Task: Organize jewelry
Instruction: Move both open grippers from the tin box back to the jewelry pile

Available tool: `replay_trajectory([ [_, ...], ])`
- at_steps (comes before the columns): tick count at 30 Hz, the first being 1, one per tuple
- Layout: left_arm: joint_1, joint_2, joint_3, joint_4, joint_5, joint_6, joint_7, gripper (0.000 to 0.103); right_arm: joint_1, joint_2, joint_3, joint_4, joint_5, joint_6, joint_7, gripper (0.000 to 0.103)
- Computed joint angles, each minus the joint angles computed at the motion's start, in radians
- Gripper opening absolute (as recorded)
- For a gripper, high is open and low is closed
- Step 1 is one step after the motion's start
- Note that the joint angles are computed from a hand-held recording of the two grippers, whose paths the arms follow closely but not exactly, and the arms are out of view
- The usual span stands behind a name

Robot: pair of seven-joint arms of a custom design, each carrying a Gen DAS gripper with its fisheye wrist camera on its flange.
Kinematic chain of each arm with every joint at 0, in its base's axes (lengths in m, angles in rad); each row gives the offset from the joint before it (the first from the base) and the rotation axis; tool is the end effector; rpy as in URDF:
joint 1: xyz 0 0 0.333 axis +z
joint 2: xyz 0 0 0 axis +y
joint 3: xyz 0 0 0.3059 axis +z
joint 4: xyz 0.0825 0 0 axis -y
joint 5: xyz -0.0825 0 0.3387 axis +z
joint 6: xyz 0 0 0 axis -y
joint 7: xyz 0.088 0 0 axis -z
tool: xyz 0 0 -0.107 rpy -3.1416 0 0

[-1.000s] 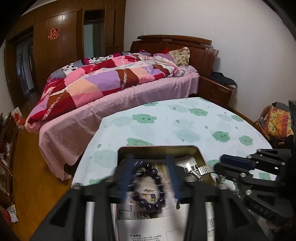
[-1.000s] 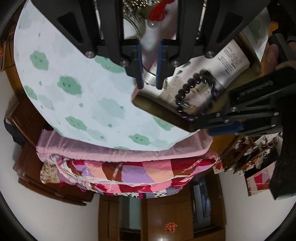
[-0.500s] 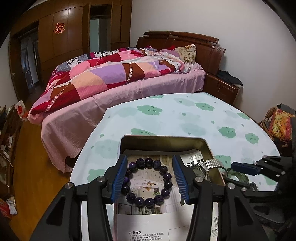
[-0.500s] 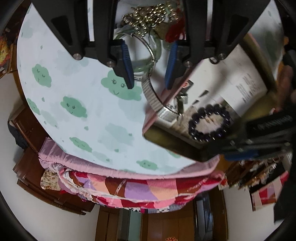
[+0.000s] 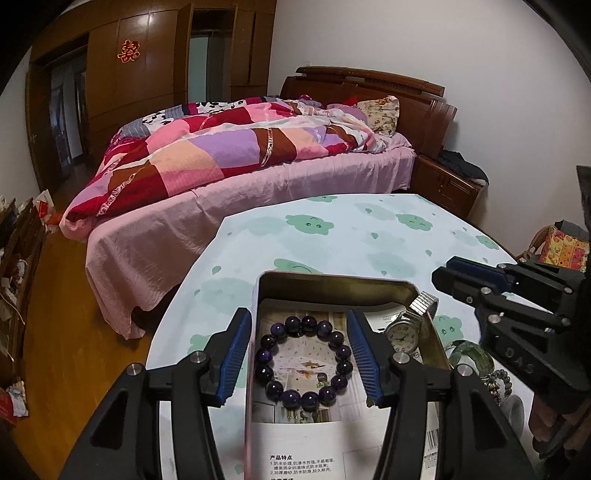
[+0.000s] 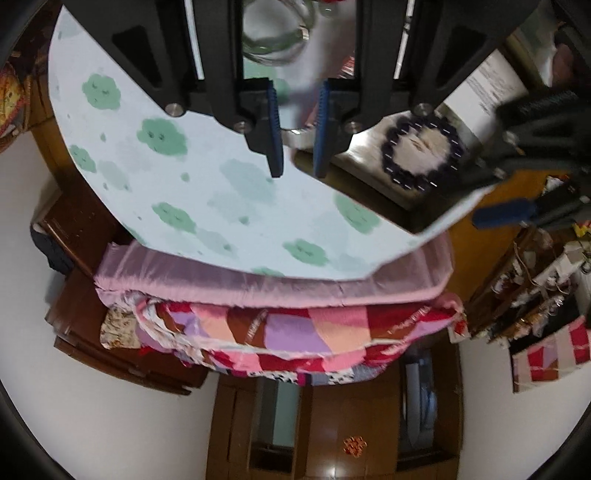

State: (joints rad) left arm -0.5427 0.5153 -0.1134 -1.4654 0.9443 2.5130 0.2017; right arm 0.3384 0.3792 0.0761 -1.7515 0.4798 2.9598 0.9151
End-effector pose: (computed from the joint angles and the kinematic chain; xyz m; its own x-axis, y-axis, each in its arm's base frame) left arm 0.5564 -0.4157 0.4506 0.0677 -0.9935 0.0918 -0.6591 -0.1136 -0.7435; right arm 0.6146 0.2287 0.4625 0.5571 -0.8286 0.0547 -0.5212 -0.4002 -0.7537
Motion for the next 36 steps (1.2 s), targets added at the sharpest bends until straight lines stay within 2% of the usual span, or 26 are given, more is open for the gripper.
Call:
replay_trajectory([
  [2, -0.004, -0.006, 0.002, -0.007, 0.008, -0.001, -0.006, 0.055, -0.037, -0.012, 0.036, -0.011, 0.053, -0.013, -0.034, 0.02],
  [5, -0.015, -0.006, -0.003, 0.002, 0.01, -0.029, 0.004, 0.064, -0.044, -0.039, 0.016, -0.055, 0.064, -0.018, -0.032, 0.022],
  [6, -0.022, -0.008, -0.002, 0.001, 0.022, -0.025, -0.005, 0.068, -0.049, -0.051, 0.01, -0.075, 0.068, -0.017, -0.033, 0.025],
  [9, -0.031, -0.007, -0.009, 0.007, 0.029, -0.019, -0.009, 0.069, -0.072, -0.089, 0.0, -0.143, 0.085, -0.008, -0.045, 0.039],
  [14, -0.06, 0.014, -0.022, 0.04, 0.02, -0.029, 0.016, 0.069, -0.122, -0.154, 0.0, -0.237, 0.15, -0.017, -0.086, 0.039],
  [19, -0.094, 0.033, -0.031, 0.062, 0.005, -0.032, 0.044, 0.069, -0.171, -0.22, 0.018, -0.321, 0.29, -0.037, -0.208, 0.039],
  [24, -0.117, 0.067, -0.033, 0.108, -0.026, -0.06, 0.09, 0.069, -0.168, -0.265, 0.012, -0.381, 0.394, -0.087, -0.321, 0.039],
  [27, -0.129, 0.079, -0.027, 0.126, -0.038, -0.071, 0.105, 0.069, -0.156, -0.273, 0.005, -0.403, 0.423, -0.086, -0.365, 0.039],
  [36, -0.142, 0.106, -0.017, 0.165, -0.059, -0.08, 0.133, 0.069, -0.147, -0.255, -0.011, -0.382, 0.466, -0.097, -0.381, 0.039],
])
